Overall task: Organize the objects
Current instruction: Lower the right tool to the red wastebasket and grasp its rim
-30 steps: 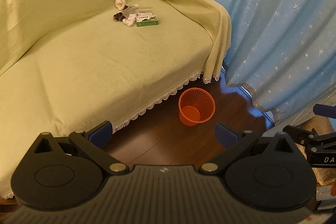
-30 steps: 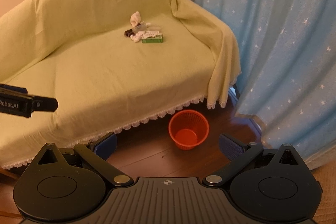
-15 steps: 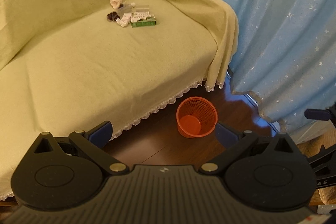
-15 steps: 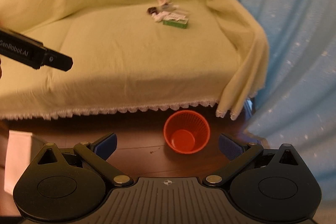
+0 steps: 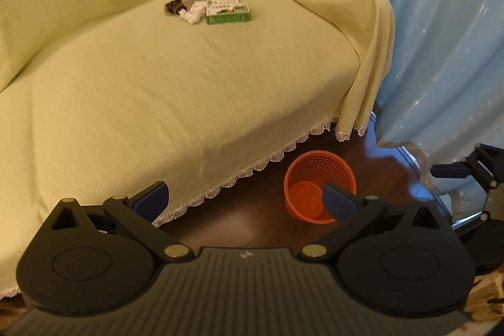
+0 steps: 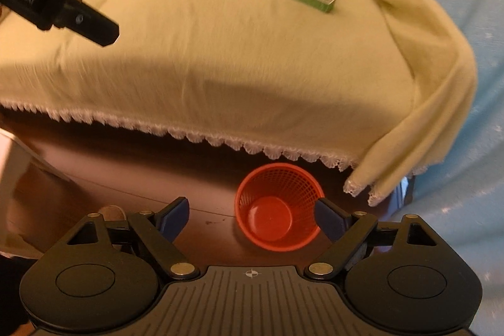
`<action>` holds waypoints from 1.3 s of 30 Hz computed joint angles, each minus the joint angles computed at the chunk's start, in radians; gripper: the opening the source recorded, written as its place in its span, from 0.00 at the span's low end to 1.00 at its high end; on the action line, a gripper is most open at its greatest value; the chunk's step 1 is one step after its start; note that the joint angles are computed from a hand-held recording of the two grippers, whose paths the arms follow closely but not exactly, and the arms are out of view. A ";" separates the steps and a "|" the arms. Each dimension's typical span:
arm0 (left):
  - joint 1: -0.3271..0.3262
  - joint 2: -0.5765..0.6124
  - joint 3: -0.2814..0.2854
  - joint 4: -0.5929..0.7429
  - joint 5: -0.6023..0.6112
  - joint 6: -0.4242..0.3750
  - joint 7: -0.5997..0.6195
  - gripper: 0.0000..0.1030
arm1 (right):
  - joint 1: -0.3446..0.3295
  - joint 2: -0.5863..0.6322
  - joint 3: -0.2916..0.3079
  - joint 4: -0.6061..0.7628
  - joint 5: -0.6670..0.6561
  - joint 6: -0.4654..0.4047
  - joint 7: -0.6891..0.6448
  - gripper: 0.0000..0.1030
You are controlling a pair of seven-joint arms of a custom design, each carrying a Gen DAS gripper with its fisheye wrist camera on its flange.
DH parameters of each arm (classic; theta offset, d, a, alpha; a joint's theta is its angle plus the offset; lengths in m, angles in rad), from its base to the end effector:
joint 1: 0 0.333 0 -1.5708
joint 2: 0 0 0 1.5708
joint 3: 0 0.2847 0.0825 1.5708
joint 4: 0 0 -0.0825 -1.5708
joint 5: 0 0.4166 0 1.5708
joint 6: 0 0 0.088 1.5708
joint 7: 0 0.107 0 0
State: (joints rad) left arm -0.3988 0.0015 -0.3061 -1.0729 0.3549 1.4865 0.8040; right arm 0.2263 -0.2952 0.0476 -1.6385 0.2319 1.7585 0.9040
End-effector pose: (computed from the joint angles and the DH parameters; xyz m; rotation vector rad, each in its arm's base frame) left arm 0.4295 -0.3131 0.8320 -2.0833 1.7618 -0.5452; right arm 0.4810 0.1611 0.7431 -2.5821 0.8336 -0.3062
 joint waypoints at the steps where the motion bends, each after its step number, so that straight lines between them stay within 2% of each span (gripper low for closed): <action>1: 0.012 -0.041 0.013 -0.086 -0.022 0.054 0.007 0.99 | 0.001 -0.008 0.004 -0.050 -0.008 0.038 -0.011 0.80; 5: 0.057 -0.174 0.042 -0.398 -0.100 0.260 0.032 0.99 | 0.007 -0.021 0.016 -0.216 -0.031 0.174 -0.040 0.76; 10: 0.093 -0.277 0.061 -0.697 -0.163 0.468 0.061 0.99 | 0.019 -0.005 0.021 -0.381 -0.058 0.338 -0.100 0.71; 14: 0.109 -0.308 0.063 -0.852 -0.177 0.586 0.059 0.99 | 0.023 0.030 0.018 -0.461 -0.070 0.433 -0.135 0.69; 19: 0.117 -0.319 0.059 -0.980 -0.179 0.703 0.035 0.99 | 0.026 0.078 0.012 -0.523 -0.075 0.528 -0.185 0.67; 28: 0.114 -0.279 0.035 -1.048 -0.113 0.796 0.001 0.99 | 0.034 0.148 0.007 -0.577 -0.061 0.641 -0.311 0.60; 39: 0.109 -0.240 0.044 -1.051 -0.107 0.826 -0.002 0.99 | 0.033 0.252 0.015 -0.558 -0.112 0.707 -0.339 0.53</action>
State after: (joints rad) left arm -0.2896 -0.2380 -0.2618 -2.1240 0.2478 2.3127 0.8020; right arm 0.2591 -0.0431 0.0622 -2.1969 0.1200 2.4651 0.5652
